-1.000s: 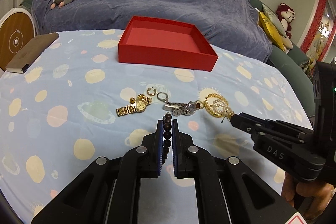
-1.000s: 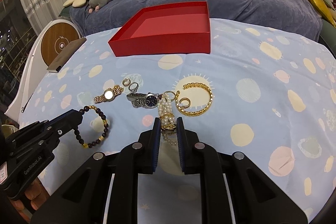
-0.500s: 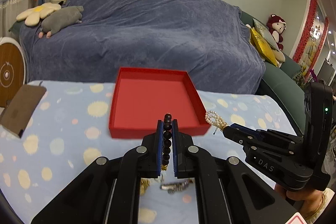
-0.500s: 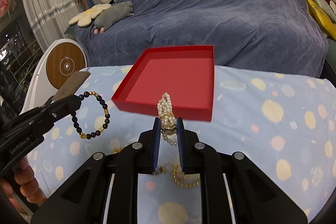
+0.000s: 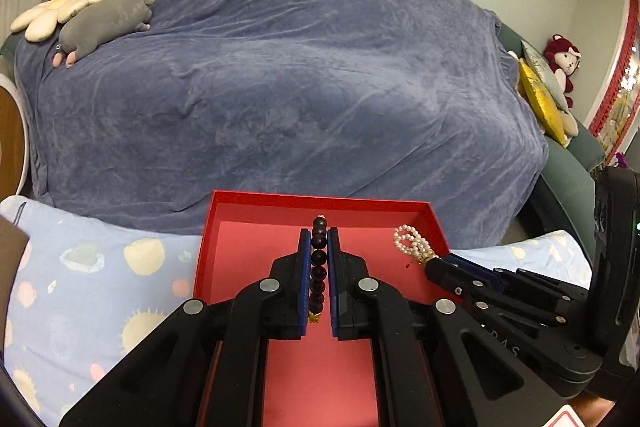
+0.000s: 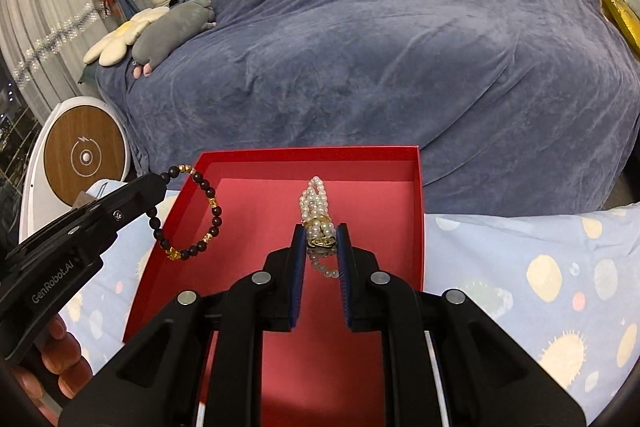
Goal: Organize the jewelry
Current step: 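Carry both pieces into the red tray and open both tools, then lift both open tools away from the red tray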
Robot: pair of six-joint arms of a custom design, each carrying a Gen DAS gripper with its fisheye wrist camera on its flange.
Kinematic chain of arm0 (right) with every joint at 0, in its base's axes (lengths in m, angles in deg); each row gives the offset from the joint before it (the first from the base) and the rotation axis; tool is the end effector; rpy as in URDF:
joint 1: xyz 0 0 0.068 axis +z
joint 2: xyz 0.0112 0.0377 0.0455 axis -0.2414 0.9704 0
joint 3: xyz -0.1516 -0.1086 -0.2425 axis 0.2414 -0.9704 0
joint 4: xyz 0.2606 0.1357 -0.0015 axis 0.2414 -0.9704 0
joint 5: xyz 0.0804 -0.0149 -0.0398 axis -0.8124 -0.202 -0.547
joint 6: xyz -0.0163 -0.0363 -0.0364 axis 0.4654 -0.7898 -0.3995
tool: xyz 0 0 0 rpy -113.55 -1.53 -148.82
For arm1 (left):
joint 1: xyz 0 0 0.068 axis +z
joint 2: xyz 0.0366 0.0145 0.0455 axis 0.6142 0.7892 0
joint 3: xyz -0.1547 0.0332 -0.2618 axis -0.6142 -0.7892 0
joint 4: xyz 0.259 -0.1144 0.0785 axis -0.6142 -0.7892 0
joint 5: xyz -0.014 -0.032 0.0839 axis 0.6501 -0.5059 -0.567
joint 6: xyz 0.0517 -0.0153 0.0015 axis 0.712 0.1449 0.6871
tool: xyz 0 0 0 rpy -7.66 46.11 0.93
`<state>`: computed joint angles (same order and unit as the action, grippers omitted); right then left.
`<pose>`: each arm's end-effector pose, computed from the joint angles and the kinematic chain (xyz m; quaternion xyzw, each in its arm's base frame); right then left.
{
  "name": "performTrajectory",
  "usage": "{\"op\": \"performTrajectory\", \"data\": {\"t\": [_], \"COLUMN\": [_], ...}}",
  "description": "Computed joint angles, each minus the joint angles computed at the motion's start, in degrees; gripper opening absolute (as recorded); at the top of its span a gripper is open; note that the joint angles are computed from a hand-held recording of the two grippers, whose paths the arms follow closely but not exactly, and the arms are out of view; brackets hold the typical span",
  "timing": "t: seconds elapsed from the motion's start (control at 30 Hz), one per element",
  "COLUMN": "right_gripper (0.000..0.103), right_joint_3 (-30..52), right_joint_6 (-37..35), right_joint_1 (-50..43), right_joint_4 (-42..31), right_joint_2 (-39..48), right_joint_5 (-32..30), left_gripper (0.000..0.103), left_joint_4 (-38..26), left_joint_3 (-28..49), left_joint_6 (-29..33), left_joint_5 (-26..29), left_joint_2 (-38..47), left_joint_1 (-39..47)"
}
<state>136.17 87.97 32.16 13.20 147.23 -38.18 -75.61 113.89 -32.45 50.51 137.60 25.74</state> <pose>0.2709 0.2615 0.2679 0.0901 0.9309 0.0912 0.3420 0.3005 -0.0753 0.2894 0.1458 0.9000 -0.1799 0.3693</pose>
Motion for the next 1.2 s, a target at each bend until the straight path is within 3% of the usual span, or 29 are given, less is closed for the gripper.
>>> {"op": "performTrajectory", "data": {"t": [0.17, 0.37, 0.4, 0.47, 0.5, 0.57, 0.73, 0.87, 0.93, 1.07, 1.2], "right_gripper": [0.015, 0.016, 0.017, 0.029, 0.04, 0.042, 0.042, 0.043, 0.045, 0.051, 0.052], "right_joint_3": [1.5, 3.5, 3.4, 1.8, 0.7, -0.5, -2.7, -2.0, -0.4, 4.1, 5.8], "right_joint_6": [-1.6, -3.5, -3.4, -3.0, -2.9, -2.5, 0.1, 7.6, 14.3, 32.4, 50.5], "right_joint_1": [-4.5, -5.9, -5.7, -5.2, -4.9, -3.6, 2.3, 12.7, 19.8, 34.1, 46.0], "right_joint_4": [0.4, -1.5, -1.4, 0.1, 1.7, 1.9, -2.2, -12.3, -19.7, -36.0, -46.5], "right_joint_2": [4.7, 8.0, 7.9, 6.3, 5.4, 3.0, -6.0, -13.1, -14.9, -12.5, -8.1], "right_joint_5": [-3.9, -6.1, -5.6, -4.2, -3.3, -1.3, 3.3, 10.8, 15.3, 22.4, 23.5], "left_gripper": [0.005, 0.005, 0.009, 0.017, 0.032, 0.049, 0.051, 0.066, 0.068, 0.074, 0.074], "left_joint_4": [3.6, 3.3, 3.3, 3.5, 3.8, 3.9, -0.2, -7.4, -11.9, -23.8, -36.5], "left_joint_3": [2.4, 5.1, 5.0, 4.6, 4.3, 3.1, 0.2, -2.6, -4.1, -6.8, -8.6], "left_joint_6": [0.4, 0.0, -0.5, -1.0, -1.3, -1.8, -1.5, 0.9, 2.3, 6.4, 14.9], "left_joint_5": [-2.7, -3.9, -3.9, -4.7, -5.6, -6.7, -4.1, -2.9, -1.1, 3.7, 8.5], "left_joint_2": [8.4, 14.5, 14.6, 14.3, 13.8, 11.8, 2.9, -9.7, -16.8, -29.8, -39.4], "left_joint_1": [-1.2, -1.6, -1.5, -1.4, -1.5, -1.6, 1.5, 4.6, 7.2, 14.9, 24.8]}}
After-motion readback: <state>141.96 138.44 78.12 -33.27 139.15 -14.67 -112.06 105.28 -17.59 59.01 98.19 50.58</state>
